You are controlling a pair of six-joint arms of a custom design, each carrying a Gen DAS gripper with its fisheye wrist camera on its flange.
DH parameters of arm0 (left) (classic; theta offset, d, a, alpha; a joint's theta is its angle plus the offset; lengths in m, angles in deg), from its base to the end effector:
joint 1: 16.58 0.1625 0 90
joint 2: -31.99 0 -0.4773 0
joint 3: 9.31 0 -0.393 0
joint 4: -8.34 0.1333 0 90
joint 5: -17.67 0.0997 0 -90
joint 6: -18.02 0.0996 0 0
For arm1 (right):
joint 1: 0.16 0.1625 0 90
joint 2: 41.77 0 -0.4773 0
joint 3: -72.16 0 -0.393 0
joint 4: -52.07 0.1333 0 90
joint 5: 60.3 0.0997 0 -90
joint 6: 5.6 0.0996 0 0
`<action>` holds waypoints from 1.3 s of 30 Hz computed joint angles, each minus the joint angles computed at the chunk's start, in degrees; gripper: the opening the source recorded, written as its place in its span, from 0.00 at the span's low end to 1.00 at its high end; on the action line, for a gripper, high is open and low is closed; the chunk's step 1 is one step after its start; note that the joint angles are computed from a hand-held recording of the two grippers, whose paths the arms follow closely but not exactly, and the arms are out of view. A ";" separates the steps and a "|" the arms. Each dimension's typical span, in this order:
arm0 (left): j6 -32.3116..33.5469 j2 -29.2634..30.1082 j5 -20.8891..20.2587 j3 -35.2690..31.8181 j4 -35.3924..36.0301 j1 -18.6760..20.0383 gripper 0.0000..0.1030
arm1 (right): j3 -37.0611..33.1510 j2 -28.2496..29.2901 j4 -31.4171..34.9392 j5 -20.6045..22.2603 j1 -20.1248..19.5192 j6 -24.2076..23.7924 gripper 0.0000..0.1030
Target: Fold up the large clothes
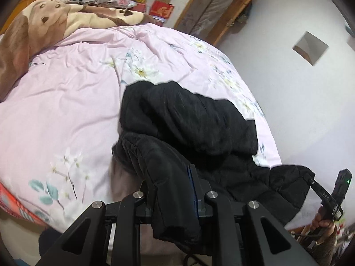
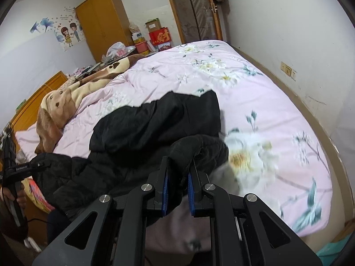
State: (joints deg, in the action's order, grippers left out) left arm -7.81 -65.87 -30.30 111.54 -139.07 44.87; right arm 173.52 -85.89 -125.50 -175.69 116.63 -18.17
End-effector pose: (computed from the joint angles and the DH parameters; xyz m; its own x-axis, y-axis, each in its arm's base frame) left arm -0.0253 -0.4650 0.4771 -0.9219 -0.2954 -0.2508 -0.0082 0.6620 -0.7494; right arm 0.3904 -0.5722 0.1370 -0.7977 -0.3765 0.4711 -0.5765 0.7055 -0.4123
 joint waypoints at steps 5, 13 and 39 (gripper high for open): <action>2.09 4.87 -0.52 -7.42 0.29 2.67 0.23 | -9.77 3.97 6.21 -1.67 0.58 -0.02 0.14; 2.87 14.44 -5.82 -22.40 4.85 10.06 0.25 | -30.38 13.45 20.43 -3.69 0.07 -0.36 0.14; 18.34 18.16 -16.98 -26.91 -2.50 21.86 0.76 | -42.38 19.72 26.37 -0.41 -6.05 -10.85 0.58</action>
State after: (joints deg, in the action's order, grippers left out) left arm 10.53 -47.71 -47.28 84.63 -141.57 66.73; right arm 131.14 -66.17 -99.13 -176.10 110.59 -29.02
